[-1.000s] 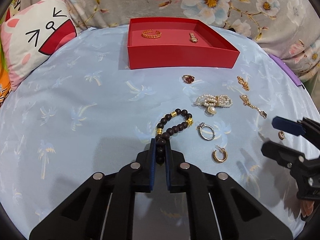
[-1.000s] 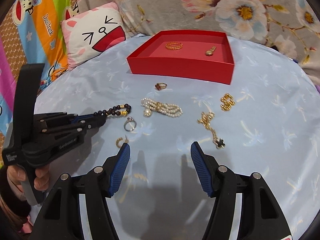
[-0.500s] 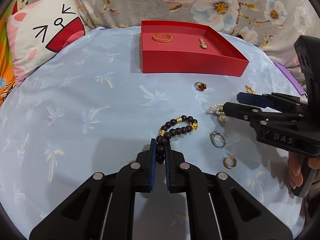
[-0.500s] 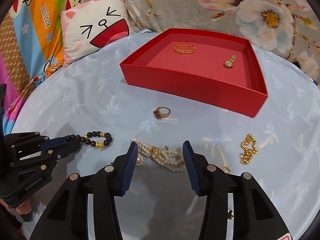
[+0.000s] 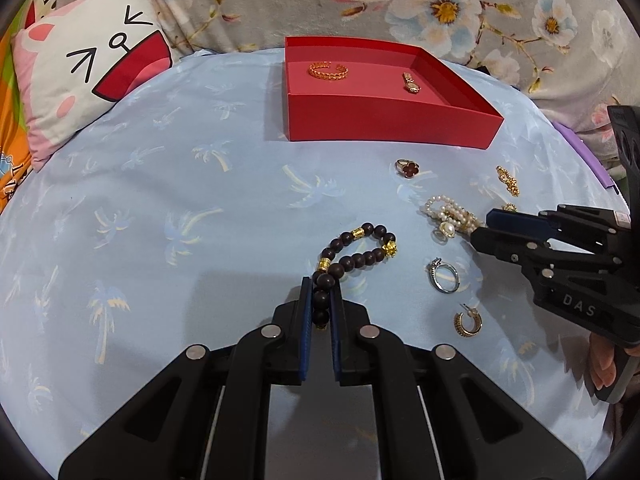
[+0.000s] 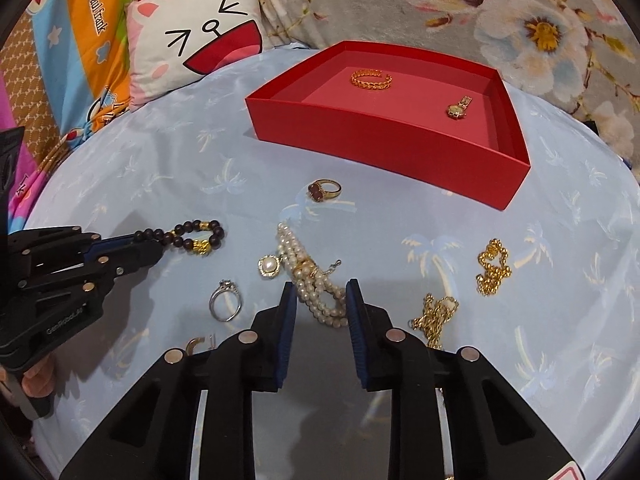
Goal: Organize jewelry
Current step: 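Close the right tool on the pearl bracelet while the left tool holds the bead bracelet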
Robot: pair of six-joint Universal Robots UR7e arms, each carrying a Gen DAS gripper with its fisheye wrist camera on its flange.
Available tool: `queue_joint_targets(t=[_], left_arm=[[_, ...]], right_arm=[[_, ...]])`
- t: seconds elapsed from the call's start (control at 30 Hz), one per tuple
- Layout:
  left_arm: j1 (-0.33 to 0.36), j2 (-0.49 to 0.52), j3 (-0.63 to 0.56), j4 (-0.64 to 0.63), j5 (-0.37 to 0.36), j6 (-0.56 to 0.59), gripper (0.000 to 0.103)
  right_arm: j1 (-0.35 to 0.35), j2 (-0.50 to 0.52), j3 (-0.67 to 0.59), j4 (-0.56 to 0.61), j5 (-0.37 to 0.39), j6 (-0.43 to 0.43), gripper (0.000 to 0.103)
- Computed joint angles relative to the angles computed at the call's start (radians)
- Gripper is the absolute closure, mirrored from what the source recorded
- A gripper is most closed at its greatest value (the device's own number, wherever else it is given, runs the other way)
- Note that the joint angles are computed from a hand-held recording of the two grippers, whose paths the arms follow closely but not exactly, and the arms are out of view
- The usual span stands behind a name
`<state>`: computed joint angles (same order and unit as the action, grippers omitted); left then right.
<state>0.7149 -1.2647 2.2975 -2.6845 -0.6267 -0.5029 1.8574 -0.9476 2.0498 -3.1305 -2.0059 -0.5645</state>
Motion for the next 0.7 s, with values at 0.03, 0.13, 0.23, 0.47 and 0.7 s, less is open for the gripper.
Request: queue_joint_targets(t=[0.03,0.13,0.23,0.47,0.7], left_arm=[[0.000,0.000,-0.001,0.002,0.001,0.000,0.096],[-0.001,0.001,0.000,0.002,0.003,0.003,0.096],[-0.003,0.003,0.000,0.003,0.007,0.003,0.096],[-0.004,0.007,0.000,-0.004,0.009,0.011,0.096],[0.000,-0.001,0.004,-0.030,-0.018,0.031,0.096]], right_arm=[[0.000,0.000,0.000,-0.001,0.003,-0.002,0.078],[-0.002,0.015,-0.014,-0.009,0.013,-0.011,0.076],[-0.005,0.029,-0.027,-0.005,0.012,-0.014,0.074],[0.001,0.025,-0.015,-0.014,0.004,-0.023,0.086],[0.000,-0.017,0.020,-0.016,0.014,0.026,0.087]])
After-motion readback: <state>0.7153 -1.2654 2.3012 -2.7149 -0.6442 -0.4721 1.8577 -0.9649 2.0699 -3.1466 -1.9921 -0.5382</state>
